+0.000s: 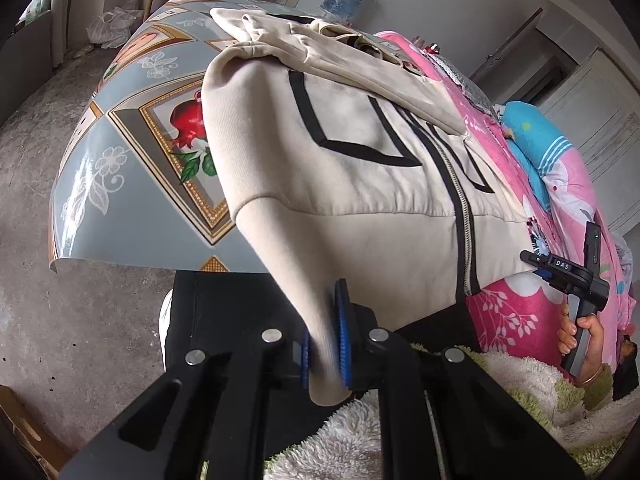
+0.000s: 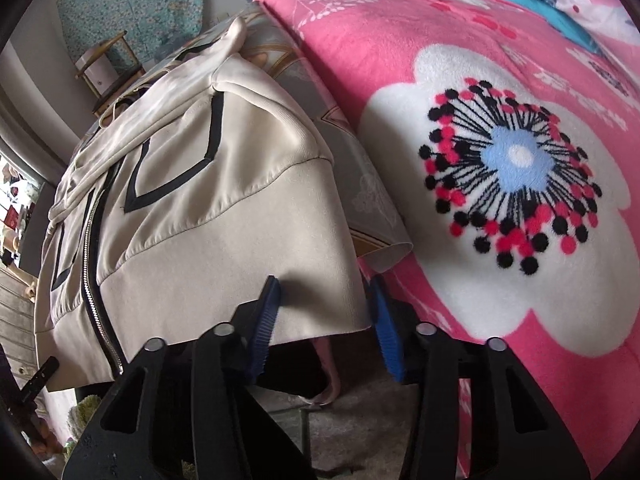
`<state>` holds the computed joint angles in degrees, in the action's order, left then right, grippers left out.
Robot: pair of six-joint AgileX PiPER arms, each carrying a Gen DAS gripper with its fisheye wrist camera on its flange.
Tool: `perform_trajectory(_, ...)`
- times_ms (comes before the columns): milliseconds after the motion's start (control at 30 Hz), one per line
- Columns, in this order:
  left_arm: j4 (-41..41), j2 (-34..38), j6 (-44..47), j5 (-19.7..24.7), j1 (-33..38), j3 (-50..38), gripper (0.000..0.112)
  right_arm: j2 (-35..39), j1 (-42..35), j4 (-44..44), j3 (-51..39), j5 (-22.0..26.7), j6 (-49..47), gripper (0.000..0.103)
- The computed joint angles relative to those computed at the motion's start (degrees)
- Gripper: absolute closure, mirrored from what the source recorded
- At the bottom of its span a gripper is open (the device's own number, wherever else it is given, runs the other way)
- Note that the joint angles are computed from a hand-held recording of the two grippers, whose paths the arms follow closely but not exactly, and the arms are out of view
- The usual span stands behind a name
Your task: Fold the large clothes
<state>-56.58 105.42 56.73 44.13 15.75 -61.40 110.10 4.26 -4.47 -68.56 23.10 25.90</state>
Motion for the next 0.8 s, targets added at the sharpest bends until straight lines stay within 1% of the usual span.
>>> perform_trajectory(33,-0.48,-0.36,0.3,0.64,0.17,-0.21,0.104,-0.46,0.49,-2.21,0.01,0.55,1.9,0.084)
perform_trajectory(67,-1.06,-0.74,0.86,1.35,0.32,-0.42,0.105,-0.95,1.52,-6.71,-0.1,1.61,5.93,0.089)
perform_trajectory(100,-1.57,-1.22,1.4,1.81,0.32,-0.52,0.105,-1.51,2.8,-11.91,0.19,2.28,10.74,0.091)
perform_trajectory(167,-2.75,-2.09,2.16,2.88,0.25,-0.95,0.106,-2.52,4.94,-19.25,0.32,4.23,16.92,0.096)
perform_trajectory(267,-5.78,-2.43,3.22,5.87,0.95,-2.16,0.106,-3.93,8.27,-29.08,0.38,7.05,25.05,0.097)
perform_trajectory(333,-7.55,-2.23,3.72,7.46,1.39,-3.3,0.107,-5.32,10.17,-33.8,0.67,8.53,28.91,0.098)
perform_trajectory(433,-8.97,-1.78,3.18,9.58,1.85,-6.04,0.107,-7.0,11.48,-35.72,-0.3,9.64,29.91,0.098)
perform_trajectory(600,-11.43,1.14,1.23,12.46,3.18,-12.93,0.107,-7.72,11.05,-33.58,-5.37,9.16,25.3,0.098)
perform_trajectory(667,-11.98,3.53,-0.75,13.1,3.74,-16.75,0.107,-6.16,10.39,-32.22,-9.2,8.74,22.59,0.098)
perform_trajectory(800,-9.8,9.35,-7.19,12.05,3.54,-26.58,0.107,0.5,9.74,-29.2,-20.84,9.85,16.82,0.098)
